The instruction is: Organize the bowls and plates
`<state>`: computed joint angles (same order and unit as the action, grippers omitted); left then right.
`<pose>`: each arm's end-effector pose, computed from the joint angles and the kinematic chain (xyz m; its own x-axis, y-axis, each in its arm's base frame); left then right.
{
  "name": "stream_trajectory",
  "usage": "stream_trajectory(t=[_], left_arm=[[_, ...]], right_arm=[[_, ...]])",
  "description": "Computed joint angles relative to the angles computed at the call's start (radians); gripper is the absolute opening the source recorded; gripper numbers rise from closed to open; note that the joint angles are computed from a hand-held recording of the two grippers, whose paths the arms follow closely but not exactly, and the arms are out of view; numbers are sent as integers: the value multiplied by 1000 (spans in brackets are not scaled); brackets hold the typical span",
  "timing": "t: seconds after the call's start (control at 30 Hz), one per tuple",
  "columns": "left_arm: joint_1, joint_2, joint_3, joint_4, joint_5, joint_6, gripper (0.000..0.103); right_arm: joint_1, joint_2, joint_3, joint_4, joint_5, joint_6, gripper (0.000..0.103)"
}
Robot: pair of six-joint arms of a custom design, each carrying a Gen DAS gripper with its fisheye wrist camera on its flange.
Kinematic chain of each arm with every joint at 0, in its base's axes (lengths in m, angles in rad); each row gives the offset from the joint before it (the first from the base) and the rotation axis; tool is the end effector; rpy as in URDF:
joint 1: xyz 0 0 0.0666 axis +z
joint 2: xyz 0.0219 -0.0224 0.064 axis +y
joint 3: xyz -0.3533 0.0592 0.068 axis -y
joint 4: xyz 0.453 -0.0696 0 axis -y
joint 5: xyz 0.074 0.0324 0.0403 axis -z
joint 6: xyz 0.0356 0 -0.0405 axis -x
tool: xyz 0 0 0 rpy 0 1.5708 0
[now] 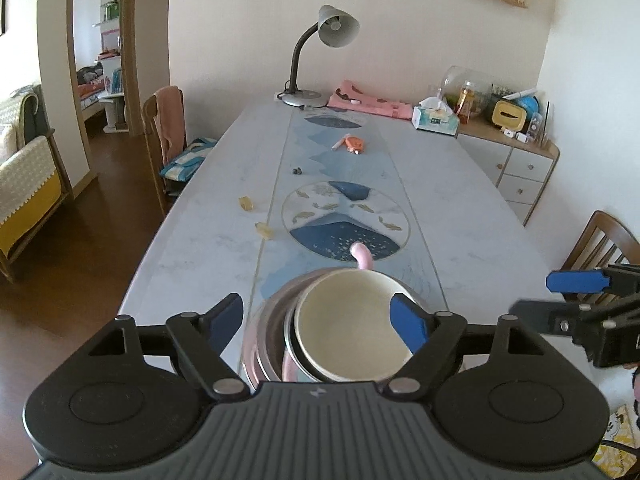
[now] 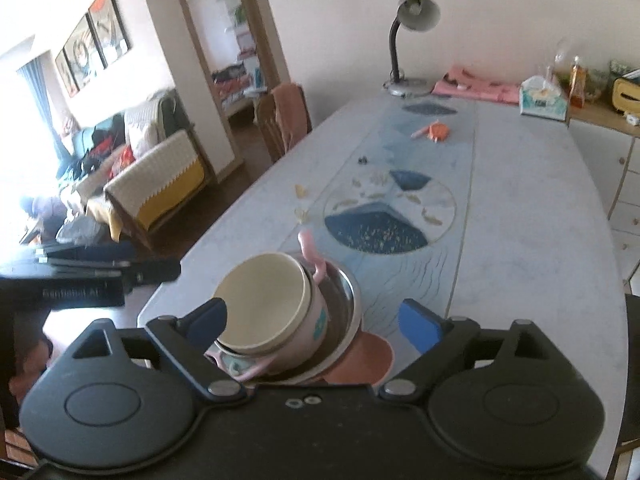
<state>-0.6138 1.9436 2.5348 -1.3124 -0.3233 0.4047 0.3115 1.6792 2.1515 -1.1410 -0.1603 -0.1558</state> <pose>0.5547 -0.3775 0.6160 -0.6344 -0.0097 -0.7729 0.1102 0.9886 -0.1029 0.5854 0.1940 0.6127 -0.6484 -0.0479 -0.7598 -0.3251 0.9199 0.2195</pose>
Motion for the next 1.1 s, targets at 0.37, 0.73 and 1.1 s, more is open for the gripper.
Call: stream_trajectory(t=[0.37, 0.73, 1.1], left_arm=[[-43, -107, -165, 86, -30, 35, 98], [-62, -124, -189, 105, -42, 62, 99], [-84, -113, -167, 96, -45, 52, 99]], right_arm=[[20, -114, -143, 120, 93, -13, 103], [28, -155, -185, 131, 134, -30, 103], [30, -179, -208, 133, 153, -38, 103]])
